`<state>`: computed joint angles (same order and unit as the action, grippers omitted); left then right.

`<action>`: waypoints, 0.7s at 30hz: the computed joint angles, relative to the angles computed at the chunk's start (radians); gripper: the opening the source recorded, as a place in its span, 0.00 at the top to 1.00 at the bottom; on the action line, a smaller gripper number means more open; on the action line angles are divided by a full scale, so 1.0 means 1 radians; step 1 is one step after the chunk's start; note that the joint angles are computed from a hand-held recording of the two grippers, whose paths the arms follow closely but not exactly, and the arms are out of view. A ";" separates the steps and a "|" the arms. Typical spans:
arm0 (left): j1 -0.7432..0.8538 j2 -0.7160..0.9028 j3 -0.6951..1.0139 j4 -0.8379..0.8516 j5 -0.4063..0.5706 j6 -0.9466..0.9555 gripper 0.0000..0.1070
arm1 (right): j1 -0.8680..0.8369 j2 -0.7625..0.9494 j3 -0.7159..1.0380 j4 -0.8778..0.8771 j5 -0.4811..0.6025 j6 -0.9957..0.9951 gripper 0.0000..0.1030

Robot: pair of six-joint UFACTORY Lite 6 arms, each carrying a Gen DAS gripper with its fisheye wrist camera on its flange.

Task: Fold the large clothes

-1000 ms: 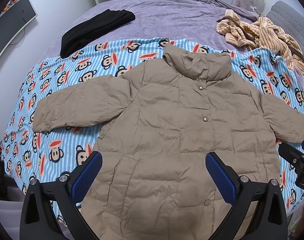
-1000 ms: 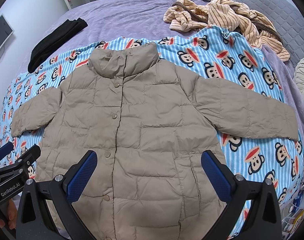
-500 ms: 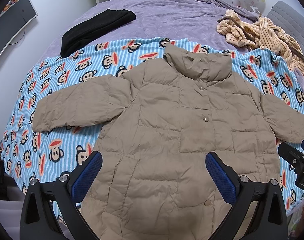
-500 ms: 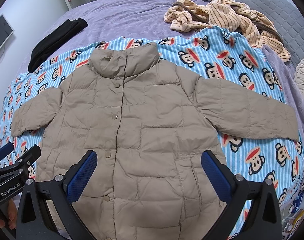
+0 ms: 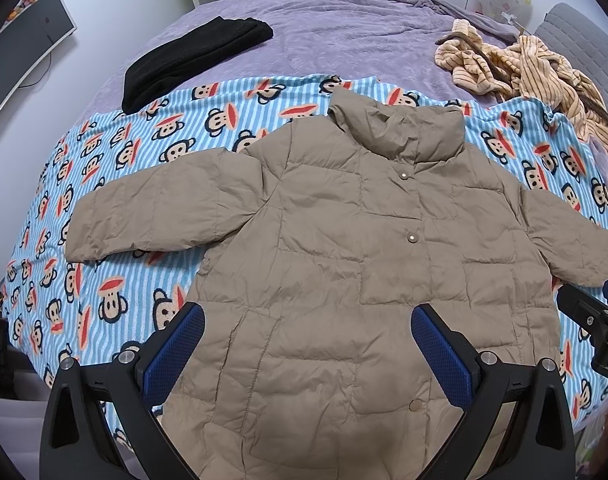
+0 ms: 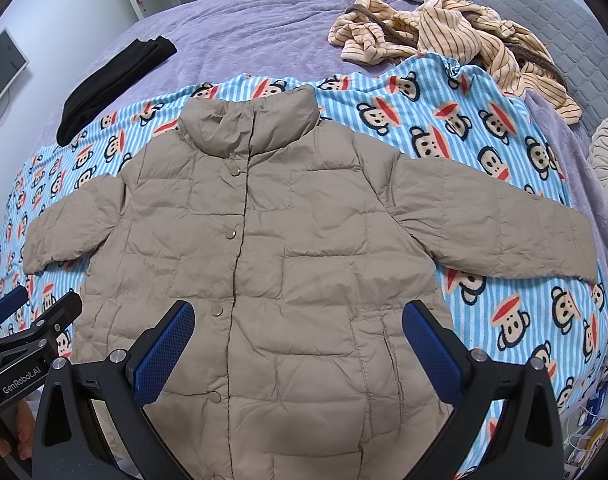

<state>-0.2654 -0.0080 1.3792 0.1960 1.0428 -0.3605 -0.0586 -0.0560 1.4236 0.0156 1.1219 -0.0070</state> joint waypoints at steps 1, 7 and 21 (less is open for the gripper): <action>0.000 0.000 0.000 0.000 0.000 0.000 0.04 | 0.000 0.000 0.000 0.000 0.000 0.000 0.00; -0.001 0.001 0.002 0.000 0.001 -0.001 0.04 | 0.001 -0.001 -0.001 0.000 -0.001 0.000 0.00; 0.002 0.000 -0.001 -0.002 -0.001 0.002 0.04 | 0.005 0.004 0.003 0.000 -0.001 0.006 0.00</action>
